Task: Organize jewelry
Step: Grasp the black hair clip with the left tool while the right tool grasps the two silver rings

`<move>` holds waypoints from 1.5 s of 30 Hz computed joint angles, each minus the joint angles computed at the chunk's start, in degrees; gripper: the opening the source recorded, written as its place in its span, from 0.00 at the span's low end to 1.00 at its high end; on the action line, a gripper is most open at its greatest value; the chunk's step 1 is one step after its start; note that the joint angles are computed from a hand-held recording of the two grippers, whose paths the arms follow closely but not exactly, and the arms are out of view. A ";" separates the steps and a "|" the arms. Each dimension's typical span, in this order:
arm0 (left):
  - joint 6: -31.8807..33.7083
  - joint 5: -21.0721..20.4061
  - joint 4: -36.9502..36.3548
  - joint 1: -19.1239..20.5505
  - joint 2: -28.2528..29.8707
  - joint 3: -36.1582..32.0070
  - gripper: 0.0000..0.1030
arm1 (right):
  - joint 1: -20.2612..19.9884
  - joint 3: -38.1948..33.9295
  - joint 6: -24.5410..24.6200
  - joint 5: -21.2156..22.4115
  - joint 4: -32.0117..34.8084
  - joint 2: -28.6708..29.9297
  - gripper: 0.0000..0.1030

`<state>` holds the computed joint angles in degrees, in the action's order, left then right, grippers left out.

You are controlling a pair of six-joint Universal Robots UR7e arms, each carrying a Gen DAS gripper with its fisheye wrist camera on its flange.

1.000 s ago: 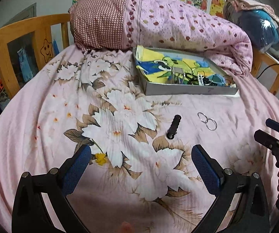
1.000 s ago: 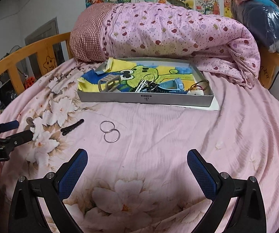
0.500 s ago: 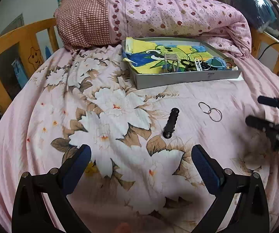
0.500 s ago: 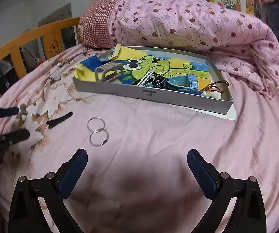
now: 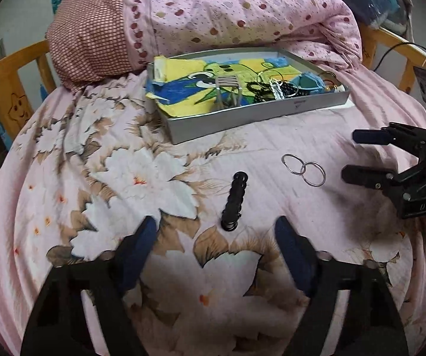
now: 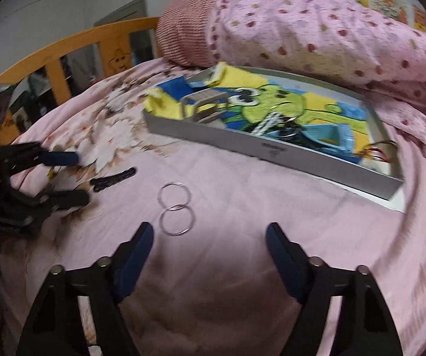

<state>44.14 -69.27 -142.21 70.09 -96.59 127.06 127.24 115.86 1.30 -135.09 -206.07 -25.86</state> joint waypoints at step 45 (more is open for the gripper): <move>-0.47 0.55 2.00 -2.19 1.26 1.66 0.11 | 0.40 -4.65 -7.82 -1.14 1.87 3.22 0.27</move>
